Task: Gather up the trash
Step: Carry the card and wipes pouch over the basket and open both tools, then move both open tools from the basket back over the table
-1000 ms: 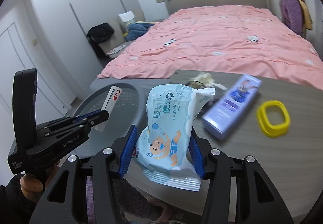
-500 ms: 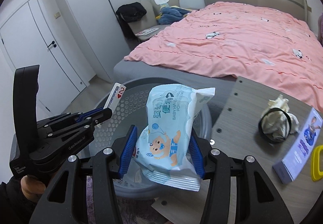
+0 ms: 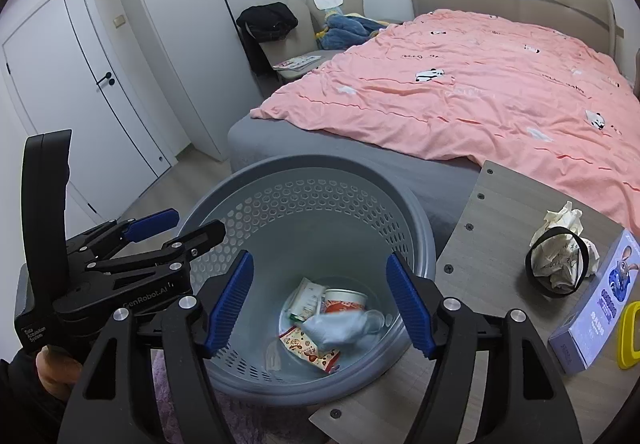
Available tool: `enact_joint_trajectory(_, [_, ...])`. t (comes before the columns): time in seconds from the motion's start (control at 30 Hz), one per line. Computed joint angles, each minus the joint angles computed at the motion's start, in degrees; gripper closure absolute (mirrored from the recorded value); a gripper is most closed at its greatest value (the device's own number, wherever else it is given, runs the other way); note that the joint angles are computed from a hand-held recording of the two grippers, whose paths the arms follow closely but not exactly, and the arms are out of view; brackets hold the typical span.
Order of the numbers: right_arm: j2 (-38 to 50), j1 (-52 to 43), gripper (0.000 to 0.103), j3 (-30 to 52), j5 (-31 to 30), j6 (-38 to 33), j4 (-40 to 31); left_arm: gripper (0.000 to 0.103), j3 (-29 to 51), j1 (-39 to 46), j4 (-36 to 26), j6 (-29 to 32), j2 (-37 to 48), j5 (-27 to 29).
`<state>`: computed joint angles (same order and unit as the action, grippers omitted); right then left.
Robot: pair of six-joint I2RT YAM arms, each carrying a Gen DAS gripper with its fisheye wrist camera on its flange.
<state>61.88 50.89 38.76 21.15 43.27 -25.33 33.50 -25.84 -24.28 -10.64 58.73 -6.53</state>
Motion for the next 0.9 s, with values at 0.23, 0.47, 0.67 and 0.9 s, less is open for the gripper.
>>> enact_joint_trajectory(0.23, [-1.2,1.5,0.032,-0.6,1.3,1.8,-0.9,0.033,-0.3,-0.9,-0.7,-0.7,-0.4,-1.7])
enact_joint_trajectory(0.47, [-2.7,3.5,0.03,-0.9,3.5,3.6,-2.6,0.028,-0.8,-2.4,-2.0,-1.5,-2.1,-3.4])
enact_joint_trajectory(0.67, [-4.4,5.3,0.029,-1.5,5.4,5.4,-4.6,0.026,-0.6,-4.6,-3.6,-2.5,-3.2,-5.7])
enact_joint_trajectory(0.9, [-6.9,7.9,0.024,-2.1,8.1,8.1,-7.5,0.025,-0.6,-7.6,-5.3,-4.2,-4.2,-8.2])
